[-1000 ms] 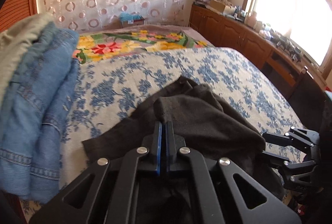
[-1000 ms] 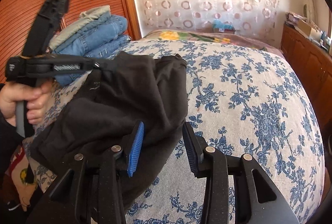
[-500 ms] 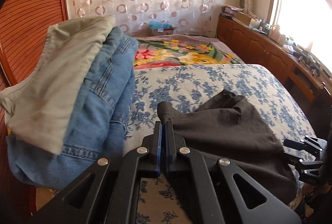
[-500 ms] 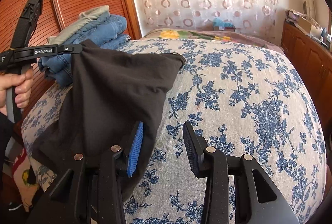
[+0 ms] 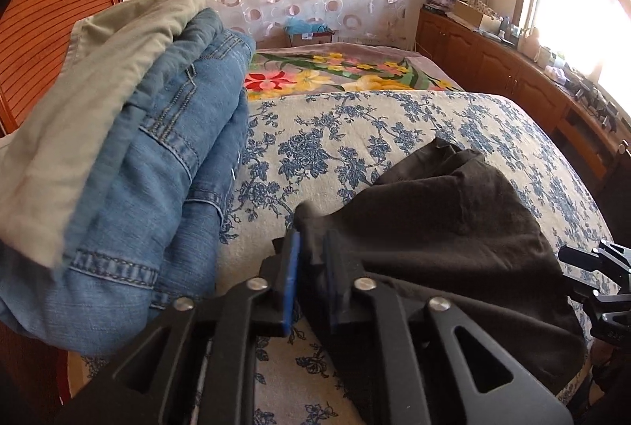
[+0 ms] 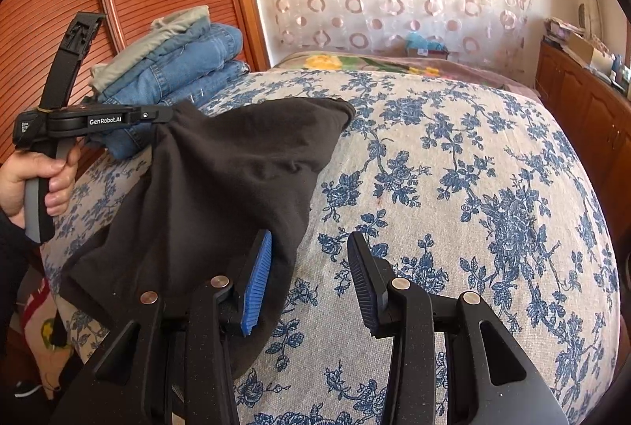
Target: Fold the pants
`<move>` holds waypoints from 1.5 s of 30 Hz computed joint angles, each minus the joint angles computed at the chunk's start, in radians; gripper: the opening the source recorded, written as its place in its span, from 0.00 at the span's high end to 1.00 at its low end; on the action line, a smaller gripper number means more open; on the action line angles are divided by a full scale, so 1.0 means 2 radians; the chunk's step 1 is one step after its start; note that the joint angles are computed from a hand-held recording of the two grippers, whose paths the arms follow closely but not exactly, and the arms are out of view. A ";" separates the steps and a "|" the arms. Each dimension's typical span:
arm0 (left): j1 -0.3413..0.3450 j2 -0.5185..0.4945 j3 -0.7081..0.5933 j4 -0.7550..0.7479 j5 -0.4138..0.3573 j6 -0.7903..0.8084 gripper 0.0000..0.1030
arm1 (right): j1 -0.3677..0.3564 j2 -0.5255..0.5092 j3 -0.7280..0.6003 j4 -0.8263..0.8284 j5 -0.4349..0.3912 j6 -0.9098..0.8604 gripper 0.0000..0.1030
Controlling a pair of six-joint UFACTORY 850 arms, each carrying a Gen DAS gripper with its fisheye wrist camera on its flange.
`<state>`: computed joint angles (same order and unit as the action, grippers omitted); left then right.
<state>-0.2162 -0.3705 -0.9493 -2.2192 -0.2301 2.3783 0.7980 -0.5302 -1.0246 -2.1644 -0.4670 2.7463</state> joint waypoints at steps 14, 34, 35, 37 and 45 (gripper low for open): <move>0.003 0.071 0.105 -0.039 -0.072 0.067 0.36 | 0.004 0.000 0.000 0.005 -0.011 -0.008 0.62; -0.008 0.157 0.215 -0.108 -0.091 0.137 0.35 | 0.034 0.025 0.030 0.026 -0.028 -0.047 0.60; -0.008 0.160 0.219 -0.108 -0.092 0.136 0.35 | 0.037 0.028 0.034 0.027 -0.028 -0.047 0.60; -0.008 0.167 0.229 -0.104 -0.099 0.134 0.35 | 0.043 0.033 0.040 0.031 -0.029 -0.045 0.59; -0.027 0.187 0.257 -0.159 -0.101 0.198 0.41 | 0.063 0.048 0.061 0.034 -0.036 -0.026 0.59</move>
